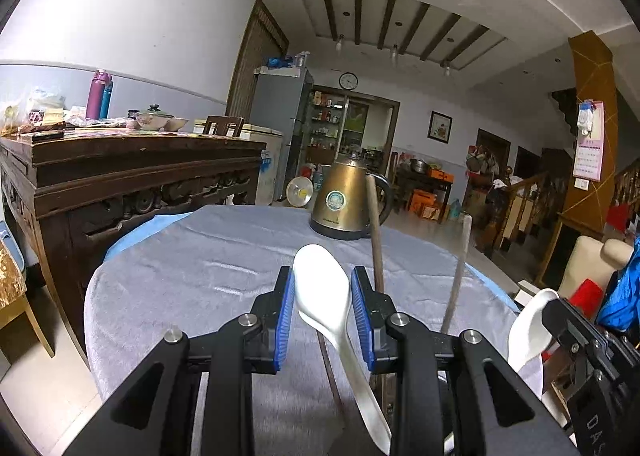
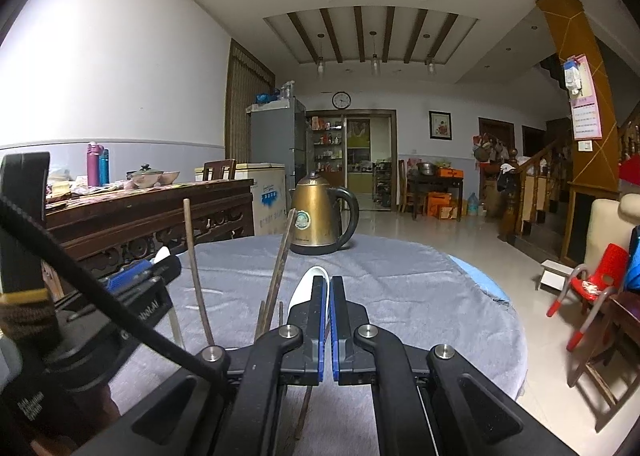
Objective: Organize utensils
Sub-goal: 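Carry both white spoons over the cup and open both tools to drop them, then move both open tools back to the remaining chopsticks on the cloth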
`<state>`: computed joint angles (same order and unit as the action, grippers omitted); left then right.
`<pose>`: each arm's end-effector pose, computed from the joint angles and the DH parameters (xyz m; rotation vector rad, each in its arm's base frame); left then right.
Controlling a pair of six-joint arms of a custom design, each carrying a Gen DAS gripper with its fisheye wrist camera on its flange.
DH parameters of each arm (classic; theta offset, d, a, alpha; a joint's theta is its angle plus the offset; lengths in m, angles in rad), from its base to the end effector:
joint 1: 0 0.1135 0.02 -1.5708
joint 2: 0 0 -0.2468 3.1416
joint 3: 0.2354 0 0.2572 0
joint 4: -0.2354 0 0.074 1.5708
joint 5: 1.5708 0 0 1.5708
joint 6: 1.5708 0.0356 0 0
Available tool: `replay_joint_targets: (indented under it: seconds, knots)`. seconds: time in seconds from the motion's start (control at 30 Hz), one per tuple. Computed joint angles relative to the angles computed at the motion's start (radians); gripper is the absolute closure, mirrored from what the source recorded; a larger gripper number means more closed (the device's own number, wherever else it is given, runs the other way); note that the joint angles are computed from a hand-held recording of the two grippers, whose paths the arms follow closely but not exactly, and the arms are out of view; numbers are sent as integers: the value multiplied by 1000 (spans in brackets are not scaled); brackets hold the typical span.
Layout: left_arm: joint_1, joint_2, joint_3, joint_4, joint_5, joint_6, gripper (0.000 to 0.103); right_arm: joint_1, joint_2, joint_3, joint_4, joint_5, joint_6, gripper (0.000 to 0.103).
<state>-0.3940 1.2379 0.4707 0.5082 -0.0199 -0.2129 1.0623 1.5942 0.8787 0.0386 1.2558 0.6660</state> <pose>0.2468 -0.1018 0.1883 0.1531 1.8427 -0.4076 0.1855 0.2632 0.1882 0.2411 1.7530 -0.1785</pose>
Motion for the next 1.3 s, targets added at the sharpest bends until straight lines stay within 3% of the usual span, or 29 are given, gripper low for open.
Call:
replay_joint_targets:
  seconds: [0.33,0.6,0.97,1.03,1.1,1.3]
  knots:
    - [6,-93,-51,-62,53,39,73,40,-10,-4,-17,9,6,101]
    - [16,-148,-70,-119,110,73,73,68,-13,15,-146,8,111,101]
    - [35,-234,-94,-203,170,94,73,78,-21,24,-185,-16,142,100]
    - [48,-235,-89,-212,177,96,73,78,-34,15,-174,-33,136,95]
    - [66,-222,-77,-224,181,94,73,77,-40,16,-196,-25,159,80]
    - [92,-174,-43,-261,181,88,71,57,-67,-4,-266,-35,282,78]
